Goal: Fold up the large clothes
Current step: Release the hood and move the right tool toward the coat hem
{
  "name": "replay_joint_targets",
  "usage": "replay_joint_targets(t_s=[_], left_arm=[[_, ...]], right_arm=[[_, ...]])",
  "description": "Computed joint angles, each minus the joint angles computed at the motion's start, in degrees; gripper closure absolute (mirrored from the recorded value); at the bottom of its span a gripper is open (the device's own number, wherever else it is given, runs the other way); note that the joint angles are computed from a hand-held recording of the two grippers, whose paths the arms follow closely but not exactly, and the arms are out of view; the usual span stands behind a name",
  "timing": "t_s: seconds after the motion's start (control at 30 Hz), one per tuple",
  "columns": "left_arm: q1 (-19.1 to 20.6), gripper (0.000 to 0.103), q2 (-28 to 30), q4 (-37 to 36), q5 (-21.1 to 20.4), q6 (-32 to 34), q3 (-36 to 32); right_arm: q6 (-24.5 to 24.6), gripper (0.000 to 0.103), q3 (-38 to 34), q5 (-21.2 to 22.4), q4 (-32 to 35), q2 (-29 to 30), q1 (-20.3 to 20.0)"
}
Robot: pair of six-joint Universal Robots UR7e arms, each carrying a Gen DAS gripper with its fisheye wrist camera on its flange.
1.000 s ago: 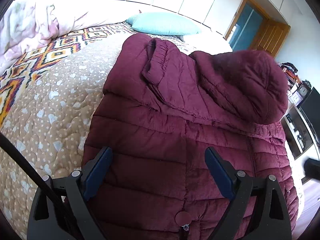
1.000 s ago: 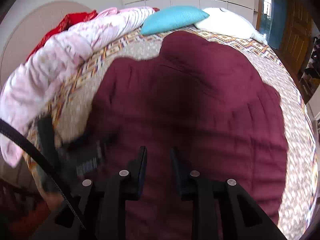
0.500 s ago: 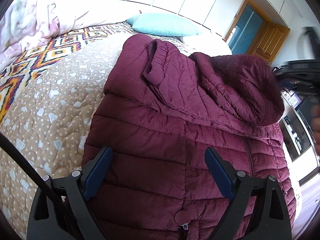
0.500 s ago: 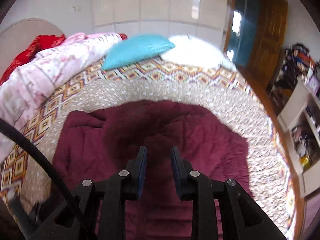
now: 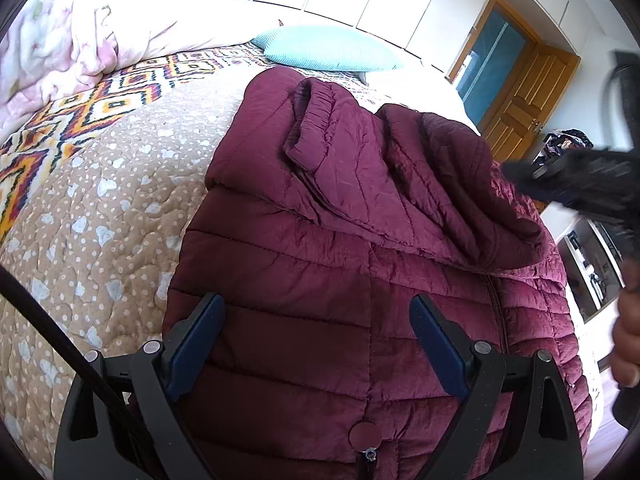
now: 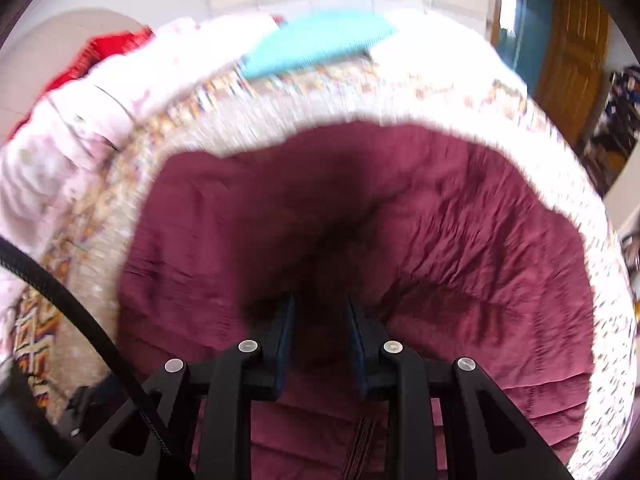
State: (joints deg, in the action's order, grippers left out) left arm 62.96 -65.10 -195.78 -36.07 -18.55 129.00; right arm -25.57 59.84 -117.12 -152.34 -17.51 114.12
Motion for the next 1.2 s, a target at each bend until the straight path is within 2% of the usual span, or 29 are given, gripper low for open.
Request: replay_joint_targets(t_s=[0.07, 0.13, 0.2, 0.27, 0.33, 0.5, 0.57, 0.6, 0.73, 0.87, 1.0, 1.13, 1.2], left_arm=[[0.0, 0.011, 0.0, 0.0, 0.0, 0.0, 0.1], [0.0, 0.011, -0.1, 0.0, 0.0, 0.0, 0.1], [0.0, 0.011, 0.0, -0.2, 0.0, 0.0, 0.1], [0.0, 0.011, 0.0, -0.3, -0.1, 0.1, 0.1], [0.1, 0.011, 0.0, -0.5, -0.3, 0.3, 0.1], [0.1, 0.011, 0.0, -0.9, -0.3, 0.3, 0.2], [0.1, 0.011, -0.1, -1.4, -0.5, 0.4, 0.4], [0.1, 0.011, -0.2, -1.7, -0.7, 0.5, 0.5], [0.1, 0.011, -0.3, -1.7, -0.6, 0.5, 0.6], [-0.1, 0.011, -0.1, -1.3, 0.0, 0.3, 0.7], [-0.4, 0.011, 0.2, 0.3, 1.2, -0.2, 0.2], [-1.2, 0.011, 0.2, 6.2, 4.3, -2.6, -0.7], [-3.1, 0.011, -1.0, 16.1, 8.2, -7.2, -0.9]], right_arm=[[-1.4, 0.073, 3.3, 0.4, -5.9, -1.4, 0.6], [-1.4, 0.072, 3.8, -0.3, -7.1, -1.3, 0.6], [-0.6, 0.072, 2.3, -1.5, -5.1, 0.1, 0.2], [2.2, 0.072, 0.0, -3.6, -2.3, 2.2, -0.5], [4.8, 0.072, -1.9, -3.8, 0.6, 3.7, -1.4], [1.0, 0.068, -1.7, -4.2, 0.5, 3.2, -1.2], [0.5, 0.055, 1.8, -3.1, -0.5, 0.0, -1.4], [0.4, 0.053, 4.7, -2.4, -2.0, -2.0, -1.7], [-1.7, 0.045, 18.6, -3.2, -10.4, -12.1, -2.9], [-4.6, 0.044, 32.4, -7.8, -19.1, -22.2, -5.3], [-3.6, 0.041, 43.0, -10.2, -24.4, -31.0, -8.9], [1.7, 0.038, 51.5, -6.3, -25.3, -39.8, -13.6], [3.7, 0.037, 54.9, -2.3, -25.6, -43.5, -16.2]])
